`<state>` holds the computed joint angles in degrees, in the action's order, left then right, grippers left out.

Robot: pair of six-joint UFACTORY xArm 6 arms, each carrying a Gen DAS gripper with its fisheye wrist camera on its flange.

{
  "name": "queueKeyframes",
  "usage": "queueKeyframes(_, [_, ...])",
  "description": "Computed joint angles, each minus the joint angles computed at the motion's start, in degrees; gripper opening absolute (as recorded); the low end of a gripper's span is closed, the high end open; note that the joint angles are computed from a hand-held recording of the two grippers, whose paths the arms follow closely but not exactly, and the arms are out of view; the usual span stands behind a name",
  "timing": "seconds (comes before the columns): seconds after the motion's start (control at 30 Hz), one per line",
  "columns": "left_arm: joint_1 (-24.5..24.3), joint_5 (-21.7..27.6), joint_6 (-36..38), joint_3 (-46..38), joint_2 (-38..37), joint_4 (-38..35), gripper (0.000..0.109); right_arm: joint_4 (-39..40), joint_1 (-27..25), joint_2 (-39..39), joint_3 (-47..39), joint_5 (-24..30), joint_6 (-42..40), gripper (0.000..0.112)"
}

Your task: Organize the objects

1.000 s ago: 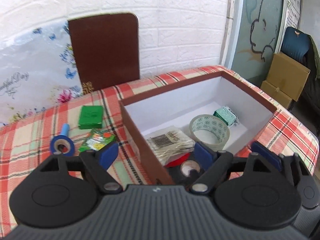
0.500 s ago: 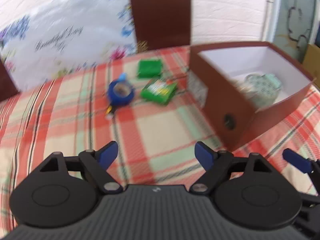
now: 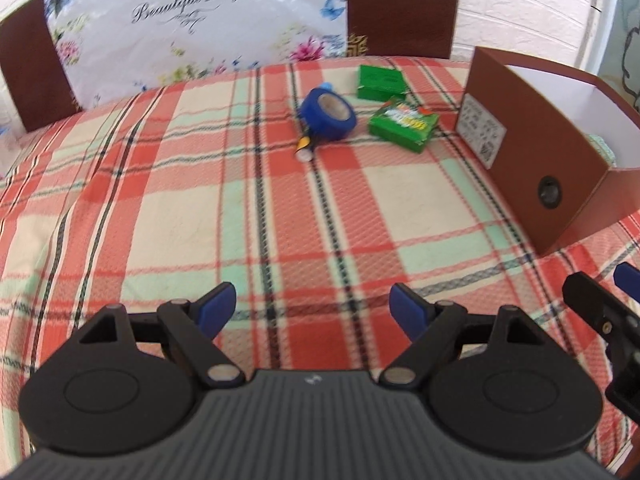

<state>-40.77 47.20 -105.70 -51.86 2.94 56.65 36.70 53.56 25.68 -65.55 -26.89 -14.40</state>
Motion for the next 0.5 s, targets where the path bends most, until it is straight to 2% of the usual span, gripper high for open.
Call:
queueKeyframes(0.33, [1.4, 0.8, -4.1, 6.0, -3.8, 1.2, 0.085, 8.7, 2.8, 2.2, -4.8, 4.0, -11.1, 0.078])
queueKeyframes(0.5, [2.8, 1.2, -6.0, 8.7, -5.4, 1.6, 0.085, 15.5, 4.1, 3.4, -7.8, 6.0, -18.8, 0.078])
